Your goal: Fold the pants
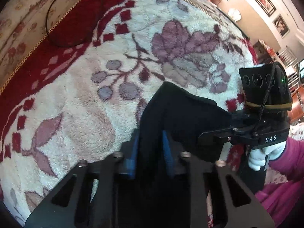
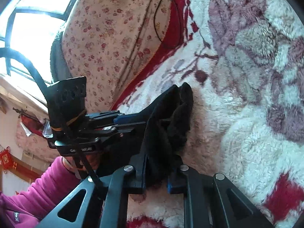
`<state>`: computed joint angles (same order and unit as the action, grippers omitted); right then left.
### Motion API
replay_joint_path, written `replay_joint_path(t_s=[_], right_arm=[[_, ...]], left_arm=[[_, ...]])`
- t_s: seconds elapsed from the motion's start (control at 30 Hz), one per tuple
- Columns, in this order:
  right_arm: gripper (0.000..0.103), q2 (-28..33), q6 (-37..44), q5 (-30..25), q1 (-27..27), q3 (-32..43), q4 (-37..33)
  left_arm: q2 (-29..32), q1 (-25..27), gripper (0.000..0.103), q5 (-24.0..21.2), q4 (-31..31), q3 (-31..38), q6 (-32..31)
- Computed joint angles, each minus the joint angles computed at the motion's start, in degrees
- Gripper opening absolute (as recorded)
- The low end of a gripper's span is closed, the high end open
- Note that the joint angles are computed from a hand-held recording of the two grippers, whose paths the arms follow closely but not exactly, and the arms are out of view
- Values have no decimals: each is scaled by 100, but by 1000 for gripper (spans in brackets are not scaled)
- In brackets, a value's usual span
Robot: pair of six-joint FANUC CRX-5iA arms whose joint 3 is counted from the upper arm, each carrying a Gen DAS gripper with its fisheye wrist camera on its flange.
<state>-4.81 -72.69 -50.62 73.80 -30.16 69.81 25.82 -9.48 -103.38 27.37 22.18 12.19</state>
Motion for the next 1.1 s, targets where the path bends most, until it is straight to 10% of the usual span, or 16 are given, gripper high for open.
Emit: replay_joint_path(t_s=[0.43,0.77,1.1], right_arm=[[13,135,472,-292,20,522,906],[13,812,2189,720,-393,1884,1057],[13,2350,4973,2379,-808,3760,-1261]], left_arm=[[-377,619,13,-189,1084,-196,-31],[-414,1655,13,-601,1830,231,-43],[74,2900,12,-86,2069,417,972]])
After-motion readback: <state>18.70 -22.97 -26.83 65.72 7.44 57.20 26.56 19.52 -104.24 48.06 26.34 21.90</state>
